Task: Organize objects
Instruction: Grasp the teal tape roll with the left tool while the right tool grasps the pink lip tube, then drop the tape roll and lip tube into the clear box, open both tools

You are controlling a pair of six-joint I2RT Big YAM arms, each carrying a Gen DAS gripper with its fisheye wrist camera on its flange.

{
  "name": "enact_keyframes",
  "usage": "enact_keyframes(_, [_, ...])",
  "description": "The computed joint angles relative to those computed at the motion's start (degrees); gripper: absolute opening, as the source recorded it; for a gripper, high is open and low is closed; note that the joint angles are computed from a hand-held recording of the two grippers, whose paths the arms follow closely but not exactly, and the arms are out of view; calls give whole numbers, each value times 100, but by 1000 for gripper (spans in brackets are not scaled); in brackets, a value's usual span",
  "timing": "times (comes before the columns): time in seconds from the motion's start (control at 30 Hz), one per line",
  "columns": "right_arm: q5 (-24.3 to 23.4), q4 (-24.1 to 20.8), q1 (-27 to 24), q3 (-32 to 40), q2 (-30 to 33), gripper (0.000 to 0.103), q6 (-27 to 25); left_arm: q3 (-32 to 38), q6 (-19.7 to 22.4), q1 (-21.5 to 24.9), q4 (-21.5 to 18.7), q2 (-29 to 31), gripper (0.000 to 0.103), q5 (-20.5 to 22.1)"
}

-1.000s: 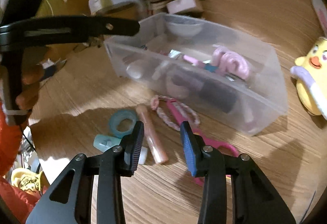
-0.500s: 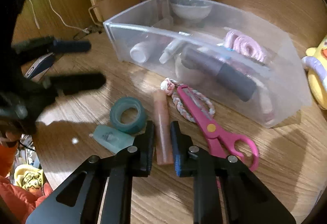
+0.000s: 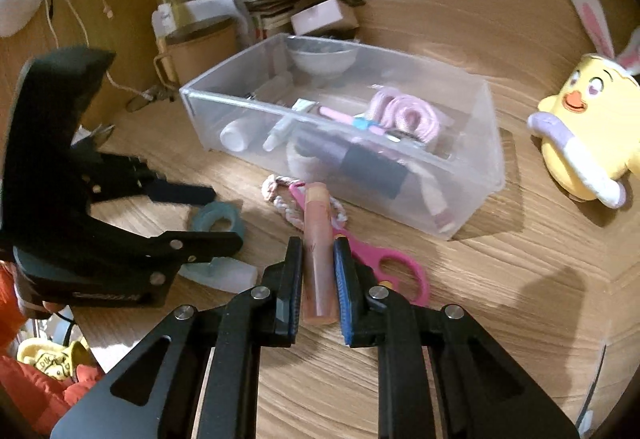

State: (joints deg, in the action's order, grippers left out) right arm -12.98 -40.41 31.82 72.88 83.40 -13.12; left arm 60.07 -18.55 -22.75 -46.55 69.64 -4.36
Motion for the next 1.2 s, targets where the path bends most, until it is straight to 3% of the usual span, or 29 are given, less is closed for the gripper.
enact_keyframes(0.3, [-214, 318, -119, 17, -137, 14, 271, -106, -76, -19, 109, -286, 39, -327])
enact_keyframes(0.57, [-257, 652, -229, 202, -197, 14, 598, 192, -125, 69, 419, -637, 39, -593])
enact_keyframes(0.77, [-173, 825, -298, 491, -83, 14, 802, 532, -147, 256, 560, -510, 39, -760])
enact_keyframes(1.03, [-32, 454, -280, 1103, 539, 14, 848, 879, -134, 589, 332, 98, 39, -764])
enact_keyframes(1.2, [55, 115, -256, 1440, 1003, 14, 953, 949, -175, 772, 197, 413, 39, -411])
